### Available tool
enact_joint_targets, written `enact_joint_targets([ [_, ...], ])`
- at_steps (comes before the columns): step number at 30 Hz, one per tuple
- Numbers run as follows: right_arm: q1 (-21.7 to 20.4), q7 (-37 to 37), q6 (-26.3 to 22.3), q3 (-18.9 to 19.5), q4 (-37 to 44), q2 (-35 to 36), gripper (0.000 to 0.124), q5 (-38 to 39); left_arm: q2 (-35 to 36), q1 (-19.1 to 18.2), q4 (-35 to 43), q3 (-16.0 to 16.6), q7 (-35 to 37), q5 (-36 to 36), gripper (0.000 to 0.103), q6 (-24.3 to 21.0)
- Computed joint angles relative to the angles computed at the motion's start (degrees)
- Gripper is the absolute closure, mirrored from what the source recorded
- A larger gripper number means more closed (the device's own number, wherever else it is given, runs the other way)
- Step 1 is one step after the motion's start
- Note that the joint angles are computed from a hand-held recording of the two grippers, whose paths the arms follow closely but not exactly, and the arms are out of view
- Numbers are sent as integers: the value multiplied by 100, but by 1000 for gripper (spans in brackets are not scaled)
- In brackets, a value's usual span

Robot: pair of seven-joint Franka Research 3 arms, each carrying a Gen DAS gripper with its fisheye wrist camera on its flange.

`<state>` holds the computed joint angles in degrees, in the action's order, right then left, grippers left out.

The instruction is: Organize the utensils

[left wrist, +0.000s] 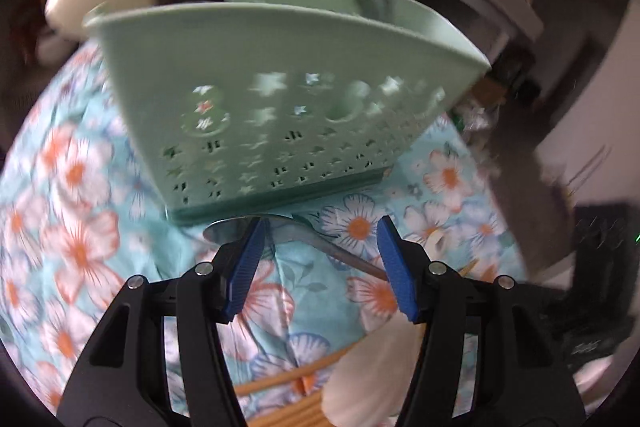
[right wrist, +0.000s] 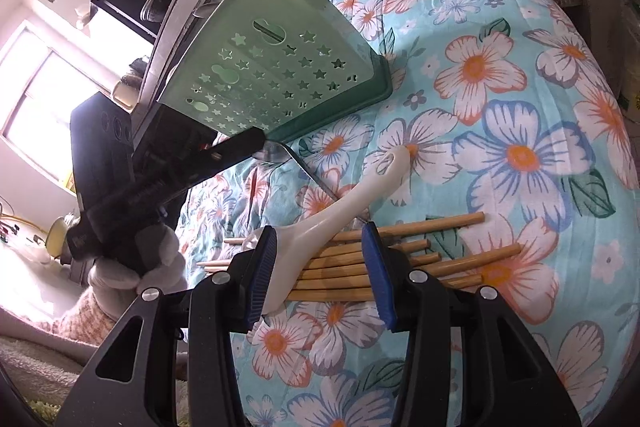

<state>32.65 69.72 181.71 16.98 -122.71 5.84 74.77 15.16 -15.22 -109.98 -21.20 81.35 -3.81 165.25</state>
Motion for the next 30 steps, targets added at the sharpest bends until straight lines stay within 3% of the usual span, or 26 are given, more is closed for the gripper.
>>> enact_joint_targets([
  [2, 34, 198, 15, -31, -44, -16, 80, -203, 67, -286, 78, 250, -237, 572, 48, -35],
  [5, 67, 600, 32, -74, -124, -42, 80, -629, -53, -99, -70, -2, 128, 413, 48, 59],
  [11, 20, 1171, -11, -74, -156, -2, 80, -1238, -633, -54, -725, 144, 299, 562, 48, 389],
  [15, 32, 1661, -77, -126, -145, 54, 80, -1785, -710, -410, -766, 787, -753, 1958, 48, 241],
  [22, 155, 2967, -111, -355, -246, 47, 80, -3210, -353, -287, -437, 824, -584, 2732, 55, 102],
  [26, 216, 3716, -116, -497, -356, 4, 80, -3952, -195, -76, -329, 561, 54, 2356, 61, 86],
  [30, 178, 4134, -150, -512, -372, 8, 80, -4398, -194, 407, -376, -19, 1142, 1063, 67, 65],
])
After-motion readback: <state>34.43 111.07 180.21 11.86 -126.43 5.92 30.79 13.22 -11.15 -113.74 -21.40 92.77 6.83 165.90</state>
